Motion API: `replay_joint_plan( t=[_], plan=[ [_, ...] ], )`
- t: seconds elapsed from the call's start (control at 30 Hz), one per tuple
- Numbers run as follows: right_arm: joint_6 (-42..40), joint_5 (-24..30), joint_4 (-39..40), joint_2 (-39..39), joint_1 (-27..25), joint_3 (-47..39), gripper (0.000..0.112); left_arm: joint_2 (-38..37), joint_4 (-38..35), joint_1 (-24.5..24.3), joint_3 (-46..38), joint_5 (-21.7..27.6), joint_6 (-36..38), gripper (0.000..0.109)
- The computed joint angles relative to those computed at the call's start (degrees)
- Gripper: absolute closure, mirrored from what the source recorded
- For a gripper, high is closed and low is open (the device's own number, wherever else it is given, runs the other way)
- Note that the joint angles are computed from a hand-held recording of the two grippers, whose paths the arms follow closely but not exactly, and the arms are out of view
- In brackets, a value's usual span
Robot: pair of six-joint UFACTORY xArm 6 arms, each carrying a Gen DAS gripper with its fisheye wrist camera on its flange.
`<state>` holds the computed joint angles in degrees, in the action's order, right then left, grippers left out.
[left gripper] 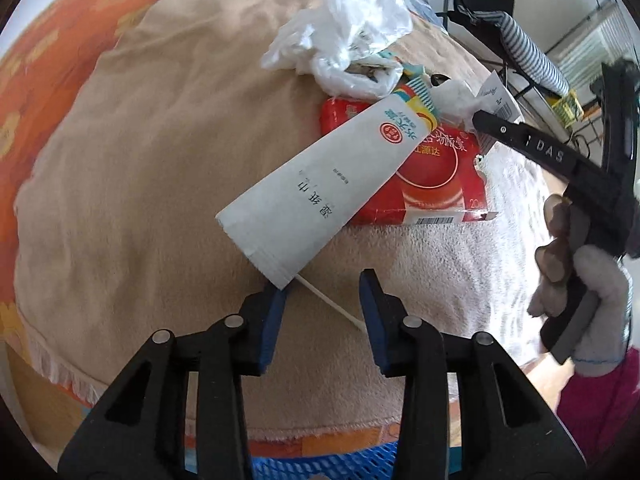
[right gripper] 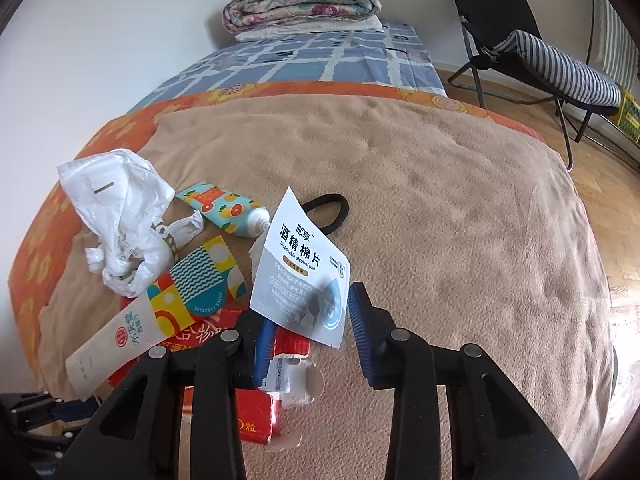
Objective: Collect trash
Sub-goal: 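Grasp the cotton swab with the left tool while the right tool grasps the crumpled tissue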
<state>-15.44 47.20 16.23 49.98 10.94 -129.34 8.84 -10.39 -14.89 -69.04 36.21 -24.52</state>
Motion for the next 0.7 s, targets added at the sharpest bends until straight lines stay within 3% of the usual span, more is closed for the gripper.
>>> replay_joint_plan(
  t=[0.1,0.2,0.43,0.7],
  plan=[
    [0.12,0.91,0.79,0.93,-0.51,-1.58,0.094,-0.34,-0.6,0.75,0.79,-0.4,1.48,0.093],
    [0.15,1.84,2.53,1.73,-1.47,-2.93,0.099,-1.81,-7.01,2.45,3.28,-1.53,6.38,0.098],
    [-1.24,4.34,7.69,2.55,-3.18,-4.53,0.1,-4.76,-9.37,4.31,7.01,-2.41,9.33,0.101],
    [-3.07,4.38,6.21,0.86,-3.0,-1.13,0.1,-5.52,-9.92,4.38,7.85,-2.39,9.88,0.101]
  ],
)
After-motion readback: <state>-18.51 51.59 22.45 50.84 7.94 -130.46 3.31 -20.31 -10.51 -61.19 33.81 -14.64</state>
